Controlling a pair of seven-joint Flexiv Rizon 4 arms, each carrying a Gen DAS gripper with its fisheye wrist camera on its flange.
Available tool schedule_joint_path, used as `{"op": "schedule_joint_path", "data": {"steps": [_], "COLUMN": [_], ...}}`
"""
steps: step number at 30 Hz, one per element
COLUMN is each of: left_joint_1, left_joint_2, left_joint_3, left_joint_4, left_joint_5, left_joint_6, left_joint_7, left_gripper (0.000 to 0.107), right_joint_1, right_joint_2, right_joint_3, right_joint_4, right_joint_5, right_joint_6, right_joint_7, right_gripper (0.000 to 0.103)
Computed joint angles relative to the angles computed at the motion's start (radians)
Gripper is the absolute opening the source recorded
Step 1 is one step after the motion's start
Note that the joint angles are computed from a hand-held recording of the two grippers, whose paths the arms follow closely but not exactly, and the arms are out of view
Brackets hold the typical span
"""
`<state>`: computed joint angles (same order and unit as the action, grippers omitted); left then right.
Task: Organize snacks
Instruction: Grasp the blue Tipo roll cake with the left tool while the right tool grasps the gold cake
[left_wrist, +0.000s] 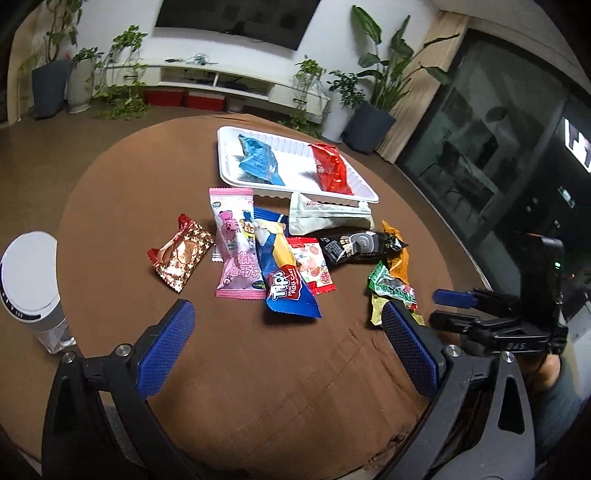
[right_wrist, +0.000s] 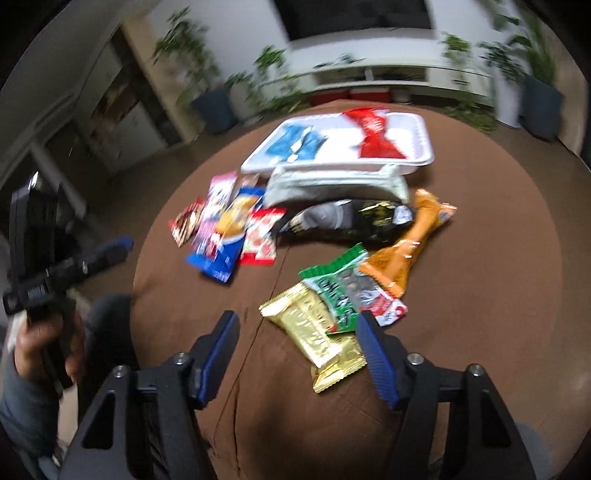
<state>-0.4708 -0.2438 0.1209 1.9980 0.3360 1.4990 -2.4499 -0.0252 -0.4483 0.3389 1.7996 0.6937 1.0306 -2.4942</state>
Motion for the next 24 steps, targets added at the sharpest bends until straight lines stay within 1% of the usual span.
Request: {"op": "schedule_joint_path", "data": {"steps": [2,4,5,9,10,11,14,16,19,22,23,24], "left_joint_1": [0.035,0.049,0.061,0.088,0.095,0.104,0.103,0.116,0.124,0.097,0.073,0.030], "left_joint_2": [0.003,0.001,-0.002,-0.009,-0.010,-0.011,-0.014,-0.018,-0.025,-0.035,-0.041,-0.051], "left_joint_3": [-0.044,-0.065,-0.082,-0.125,-0.136,-0.150,-0.158,-0.180,-0.199,-0.174,-0.147,-0.095], "left_joint_4": [0.016,0.024,0.030,0.057,0.067,0.076,0.088,0.096,0.100,0.079,0.060,0.024], "left_joint_5": [-0.040,-0.071,-0.095,-0.184,-0.209,-0.234,-0.286,-0.328,-0.378,-0.391,-0.379,-0.346], "left_joint_6": [0.006,0.009,0.015,0.044,0.055,0.065,0.081,0.087,0.082,0.061,0.043,0.006], "left_joint_7": [0.063,0.105,0.131,0.220,0.242,0.267,0.315,0.357,0.408,0.425,0.416,0.389], "left_gripper": [0.102,0.102,0.102,0.102,0.102,0.102,0.102,0.102,0.102,0.102,0.102,0.102], "right_joint_1": [0.025,0.043,0.044,0.064,0.073,0.081,0.092,0.111,0.125,0.127,0.127,0.129], "right_joint_2": [-0.009,-0.023,-0.029,-0.054,-0.057,-0.060,-0.071,-0.079,-0.095,-0.108,-0.111,-0.109], "right_joint_3": [-0.014,-0.025,-0.026,-0.032,-0.035,-0.038,-0.040,-0.054,-0.068,-0.071,-0.069,-0.067], "right_joint_4": [-0.001,-0.014,-0.021,-0.045,-0.043,-0.040,-0.040,-0.033,-0.037,-0.040,-0.036,-0.023], "right_joint_5": [-0.057,-0.113,-0.128,-0.198,-0.215,-0.234,-0.274,-0.311,-0.367,-0.420,-0.433,-0.443], "right_joint_6": [-0.015,-0.041,-0.054,-0.106,-0.105,-0.104,-0.104,-0.071,-0.054,-0.067,-0.063,-0.044], "right_joint_7": [-0.002,0.011,0.013,0.030,0.038,0.042,0.055,0.082,0.129,0.151,0.153,0.152], "right_gripper": [0.065,0.063,0.061,0.058,0.056,0.056,0.056,0.056,0.056,0.056,0.056,0.056]}}
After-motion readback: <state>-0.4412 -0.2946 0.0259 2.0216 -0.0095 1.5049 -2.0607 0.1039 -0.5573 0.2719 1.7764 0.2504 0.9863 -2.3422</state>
